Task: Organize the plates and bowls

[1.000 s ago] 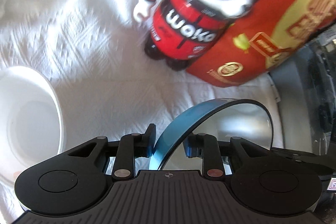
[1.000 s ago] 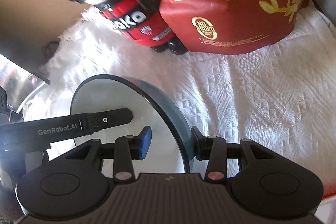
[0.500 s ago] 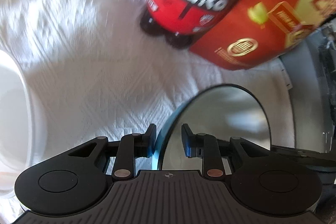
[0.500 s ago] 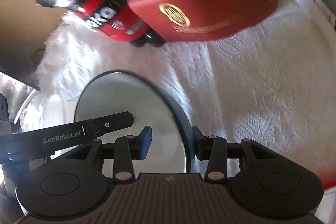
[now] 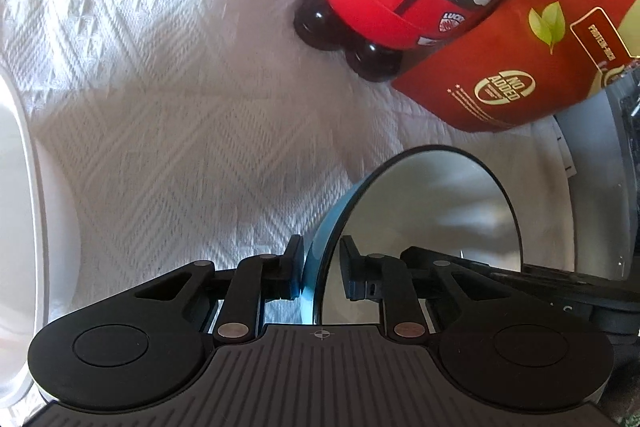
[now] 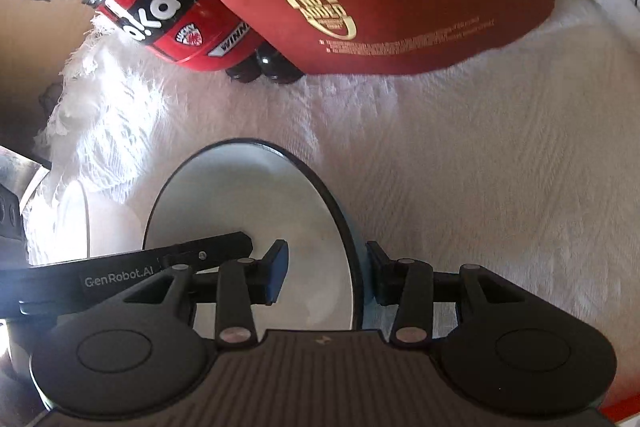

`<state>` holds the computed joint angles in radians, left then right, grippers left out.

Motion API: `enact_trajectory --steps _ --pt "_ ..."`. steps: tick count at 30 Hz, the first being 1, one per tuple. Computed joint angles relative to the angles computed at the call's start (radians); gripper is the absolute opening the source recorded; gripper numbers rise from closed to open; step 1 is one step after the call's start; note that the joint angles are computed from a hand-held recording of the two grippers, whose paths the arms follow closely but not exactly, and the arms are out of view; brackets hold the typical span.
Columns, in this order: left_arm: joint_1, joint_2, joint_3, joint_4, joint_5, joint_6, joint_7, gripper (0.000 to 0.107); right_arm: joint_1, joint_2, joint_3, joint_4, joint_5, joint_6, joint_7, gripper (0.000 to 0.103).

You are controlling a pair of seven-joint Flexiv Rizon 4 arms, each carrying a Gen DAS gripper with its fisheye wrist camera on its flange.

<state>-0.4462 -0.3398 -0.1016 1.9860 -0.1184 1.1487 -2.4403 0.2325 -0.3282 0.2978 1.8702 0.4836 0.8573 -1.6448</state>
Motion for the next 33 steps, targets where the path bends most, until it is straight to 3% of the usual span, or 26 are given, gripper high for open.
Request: enact_trajectory --steps 7,10,16,20,22,26,33 --pt "-0.008 0.011 -0.007 0.025 -0.005 0.021 0.013 0.021 0.015 0.023 -0.001 0.042 -0.013 0.059 -0.011 0.043" --pt "-0.011 0.005 -0.006 0.026 0.0 0.038 0.006 0.021 0.033 0.026 -0.005 0.067 -0.05 0.125 -0.002 0.05" --pt "0.013 0.011 -0.033 0.055 -0.059 0.065 0.058 0.022 0.005 0.016 0.015 0.039 -0.012 0.074 -0.02 0.056" --pt "-0.011 0.006 -0.009 0.031 -0.027 0.033 0.029 0.022 0.002 0.019 0.015 0.03 0.005 0.03 -0.02 0.056" --pt "-0.01 0.005 -0.009 0.029 -0.027 0.032 0.021 0.022 0.016 0.029 0.007 0.038 -0.02 0.021 -0.003 0.055" --pt "-0.026 0.005 0.007 0.005 0.014 -0.007 -0.002 0.022 0.029 0.035 -0.005 0.048 -0.051 0.022 0.023 0.044" --pt "-0.013 0.039 -0.004 -0.015 0.01 -0.069 -0.01 0.024 0.009 0.074 -0.005 0.041 0.004 -0.019 0.038 0.043"
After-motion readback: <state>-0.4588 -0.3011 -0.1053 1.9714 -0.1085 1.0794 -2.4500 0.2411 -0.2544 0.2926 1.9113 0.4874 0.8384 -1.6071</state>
